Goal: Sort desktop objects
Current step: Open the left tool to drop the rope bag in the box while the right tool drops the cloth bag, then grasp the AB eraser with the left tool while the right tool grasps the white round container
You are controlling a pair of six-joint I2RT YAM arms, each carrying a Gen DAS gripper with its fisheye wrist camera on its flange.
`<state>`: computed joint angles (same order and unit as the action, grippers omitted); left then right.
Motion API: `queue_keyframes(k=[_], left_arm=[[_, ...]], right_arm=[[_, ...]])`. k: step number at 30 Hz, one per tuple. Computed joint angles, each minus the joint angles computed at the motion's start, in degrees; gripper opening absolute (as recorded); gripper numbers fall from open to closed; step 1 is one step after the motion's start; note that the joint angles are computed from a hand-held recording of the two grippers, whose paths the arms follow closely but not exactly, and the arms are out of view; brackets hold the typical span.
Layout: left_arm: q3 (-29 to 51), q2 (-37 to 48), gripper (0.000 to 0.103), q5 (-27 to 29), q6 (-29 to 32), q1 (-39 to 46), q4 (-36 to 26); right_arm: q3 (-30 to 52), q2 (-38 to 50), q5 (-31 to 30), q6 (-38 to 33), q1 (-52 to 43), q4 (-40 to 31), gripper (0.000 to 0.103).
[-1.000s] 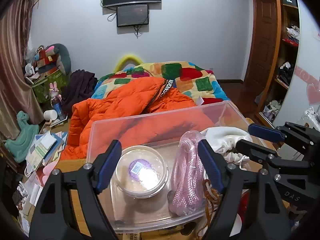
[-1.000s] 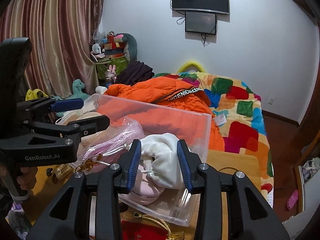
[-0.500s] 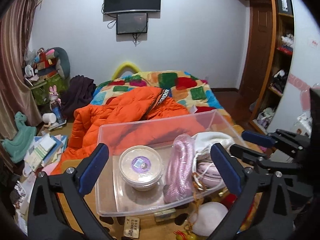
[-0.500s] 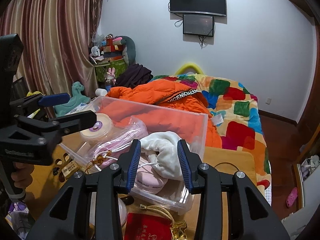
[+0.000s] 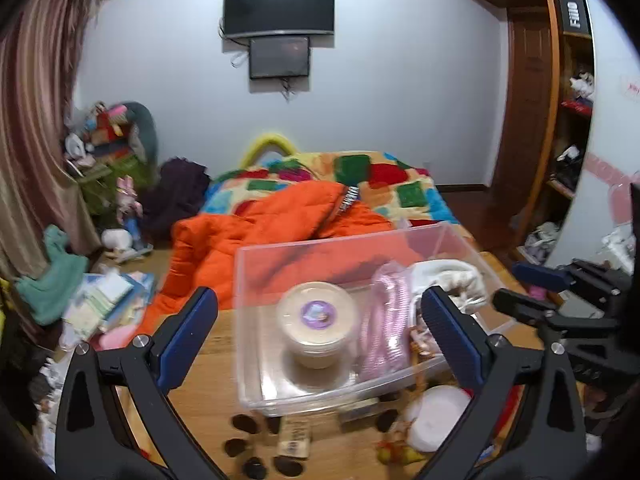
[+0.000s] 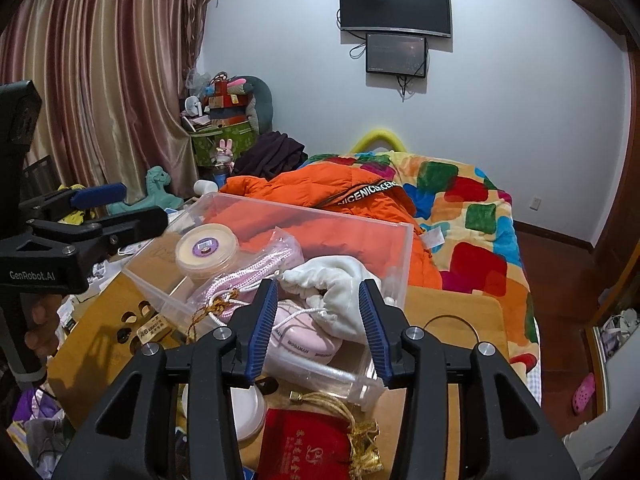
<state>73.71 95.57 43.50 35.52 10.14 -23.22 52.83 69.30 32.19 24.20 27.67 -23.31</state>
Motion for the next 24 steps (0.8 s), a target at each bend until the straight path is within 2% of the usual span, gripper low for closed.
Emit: queue_keyframes(k=[2, 3, 5, 6, 9, 12, 14, 16, 24], left_arm=[[0.1, 0.1, 0.103, -0.4, 0.9, 0.8, -0.6], [1.8, 1.0, 0.103, 0.7, 2.7, 1.4, -3.8], [8.8, 5.4, 0.099, 4.2, 9.3, 3.1, -17.2], [10.2, 6.4, 0.092, 5.2, 10.2, 3.9, -20.3], [12.3, 8.2, 0.091, 6.0, 10.0, 6.0, -25.6], [10.1, 7.3, 0.091, 5.1, 9.9, 7.5, -22.5], [4.9, 4.2, 0.091, 1.6, 10.2, 7.7, -14.5], [1.8, 2.9, 0.091, -0.9, 12.7, 7.9, -10.2], [-1.1, 5.7, 0.091, -5.0, 20.3, 8.6, -10.8]], right_arm=[[-0.3, -0.5, 0.5, 0.5, 0.6, -0.3, 0.045], [-0.5, -0.8, 1.1, 0.9, 1.2, -0.5, 0.046], [-0.7, -1.1, 1.9, 1.3, 1.9, -0.8, 0.046], [-0.9, -1.4, 2.2, 1.6, 2.3, -0.9, 0.047], [-1.2, -1.8, 2.8, 2.4, 3.5, -1.3, 0.047], [-1.7, -2.1, 3.3, 3.5, 5.1, -1.8, 0.047], [-2.1, -2.2, 3.5, 4.4, 6.0, -2.0, 0.048], [-2.5, -2.1, 3.9, 5.6, 7.7, -2.2, 0.048], [-4.1, 0.3, 2.7, 9.5, 11.3, -2.0, 0.048]])
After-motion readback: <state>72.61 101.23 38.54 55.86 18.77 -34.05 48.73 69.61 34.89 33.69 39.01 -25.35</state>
